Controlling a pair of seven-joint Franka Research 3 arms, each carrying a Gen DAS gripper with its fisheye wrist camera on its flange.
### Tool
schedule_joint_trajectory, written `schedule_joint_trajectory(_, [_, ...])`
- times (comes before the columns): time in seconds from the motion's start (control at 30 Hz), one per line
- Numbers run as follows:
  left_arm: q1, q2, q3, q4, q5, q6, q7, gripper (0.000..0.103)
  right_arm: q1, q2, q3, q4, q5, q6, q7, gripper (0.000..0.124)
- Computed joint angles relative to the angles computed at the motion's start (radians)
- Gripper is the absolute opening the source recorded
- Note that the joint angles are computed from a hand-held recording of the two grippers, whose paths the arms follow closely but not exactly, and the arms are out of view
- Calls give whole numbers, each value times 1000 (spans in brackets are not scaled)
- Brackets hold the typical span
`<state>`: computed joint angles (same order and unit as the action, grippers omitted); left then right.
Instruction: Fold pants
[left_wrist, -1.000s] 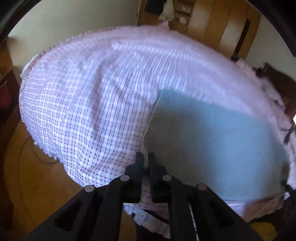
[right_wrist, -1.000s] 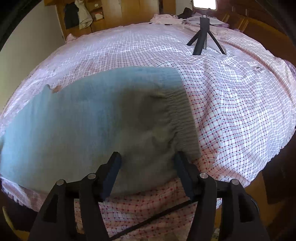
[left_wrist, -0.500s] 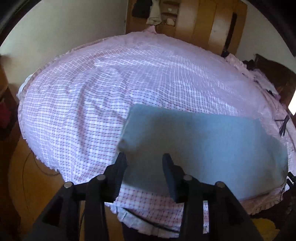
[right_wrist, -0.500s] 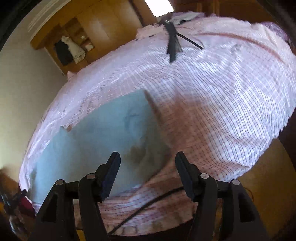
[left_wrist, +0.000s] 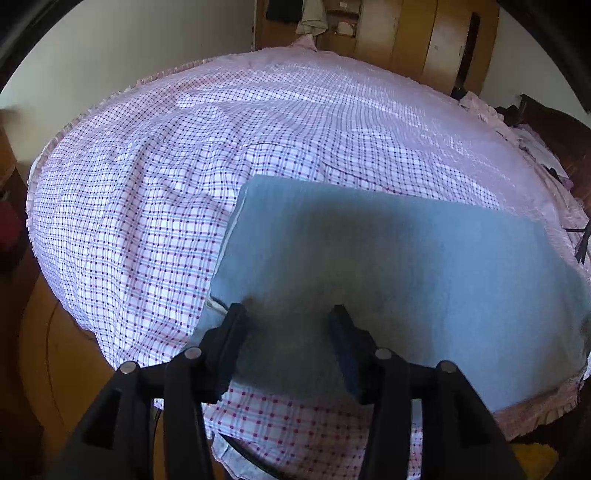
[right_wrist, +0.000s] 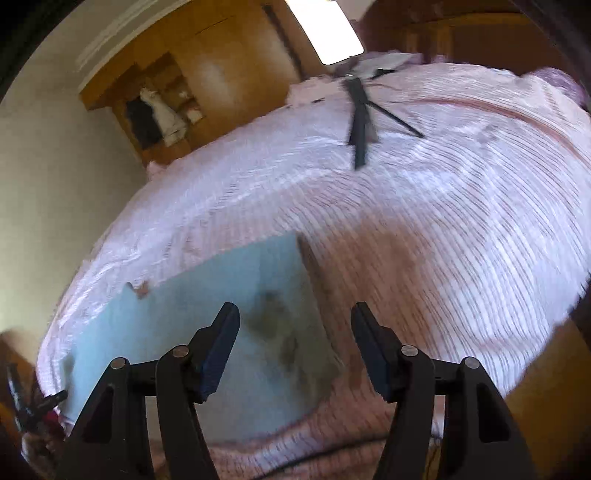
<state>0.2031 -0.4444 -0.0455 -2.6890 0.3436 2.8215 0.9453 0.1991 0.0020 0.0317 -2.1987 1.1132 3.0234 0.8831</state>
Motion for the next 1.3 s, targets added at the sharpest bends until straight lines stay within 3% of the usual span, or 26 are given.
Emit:
schedule_joint_trajectory(0.1, [15, 13, -17, 10, 14, 1, -27, 51, -22, 55, -12, 53, -31, -87, 51, 59])
schedule_joint_trajectory(0.27, [12, 11, -9, 4, 21, 12, -27, 52, -62, 106, 6, 71, 0, -162, 84, 59])
schedule_joint_trajectory(0.47, [19, 6, -22, 2, 32, 7, -45, 52, -46, 38, 29, 4, 158, -149, -90, 59])
schedule_joint_trajectory(0.6, [23, 7, -27, 3, 48, 4, -58, 52, -34, 9, 11, 7, 385, -242, -286, 59])
schedule_joint_trajectory(0.77, [15, 8, -16, 2, 45, 9, -53, 52, 4, 50, 23, 13, 231, -150, -142, 57])
schedule_joint_trajectory(1.3, [11, 28, -15, 25, 53, -17, -56, 56, -41, 144, 29, 128, 410, -166, -71, 57])
